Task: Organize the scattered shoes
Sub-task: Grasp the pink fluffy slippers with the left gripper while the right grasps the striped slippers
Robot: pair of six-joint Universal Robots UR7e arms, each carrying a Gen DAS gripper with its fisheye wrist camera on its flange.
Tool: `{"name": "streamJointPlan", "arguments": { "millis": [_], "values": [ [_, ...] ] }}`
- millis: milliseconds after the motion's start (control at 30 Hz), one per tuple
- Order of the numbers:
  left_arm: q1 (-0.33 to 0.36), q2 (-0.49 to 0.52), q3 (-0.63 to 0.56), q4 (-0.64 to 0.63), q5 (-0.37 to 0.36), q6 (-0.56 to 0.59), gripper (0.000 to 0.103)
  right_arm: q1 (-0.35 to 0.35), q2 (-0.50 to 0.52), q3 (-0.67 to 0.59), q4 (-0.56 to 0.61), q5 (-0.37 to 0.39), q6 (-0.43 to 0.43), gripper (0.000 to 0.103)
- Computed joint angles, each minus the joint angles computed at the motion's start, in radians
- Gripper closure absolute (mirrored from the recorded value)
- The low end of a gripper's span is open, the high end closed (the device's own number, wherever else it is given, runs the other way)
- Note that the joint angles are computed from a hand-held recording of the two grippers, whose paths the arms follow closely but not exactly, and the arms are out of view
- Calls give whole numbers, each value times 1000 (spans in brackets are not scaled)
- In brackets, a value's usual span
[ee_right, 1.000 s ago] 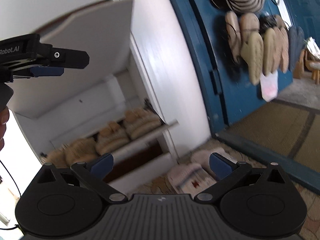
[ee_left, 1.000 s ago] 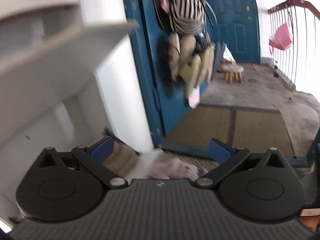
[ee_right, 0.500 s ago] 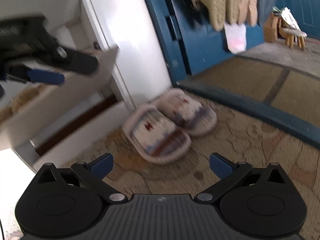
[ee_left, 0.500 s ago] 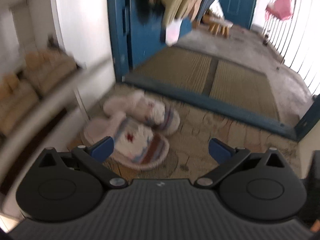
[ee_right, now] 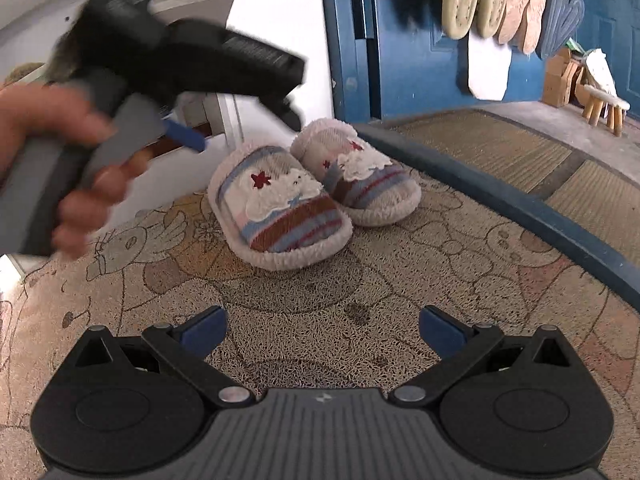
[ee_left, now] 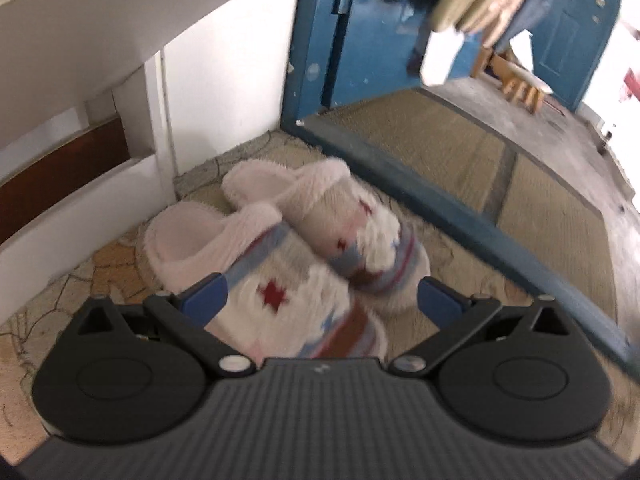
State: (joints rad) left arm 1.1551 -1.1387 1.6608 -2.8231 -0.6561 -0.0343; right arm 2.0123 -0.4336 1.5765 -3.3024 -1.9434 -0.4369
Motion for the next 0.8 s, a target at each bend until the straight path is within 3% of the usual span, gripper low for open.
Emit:
{"name": "streamJointPlan", "arguments": {
  "millis": [167,300,467,600,800],
  "values": [
    [24,107,-149,52,37,-87,0,-9,1,2,15,10,6,0],
    [48,195,-284,168,99,-200,0,-17,-12,24,20,7,4,0],
    [70,261,-387,186,148,-277,0,-31,-33,56,10,-1,42,0],
    [96,289,-458,305,141,-418,0,-39,-42,72,-14,3,39,0],
    [114,301,-484,342,127,-483,0,-49,-42,73,-21,5,41,0]
  ]
}}
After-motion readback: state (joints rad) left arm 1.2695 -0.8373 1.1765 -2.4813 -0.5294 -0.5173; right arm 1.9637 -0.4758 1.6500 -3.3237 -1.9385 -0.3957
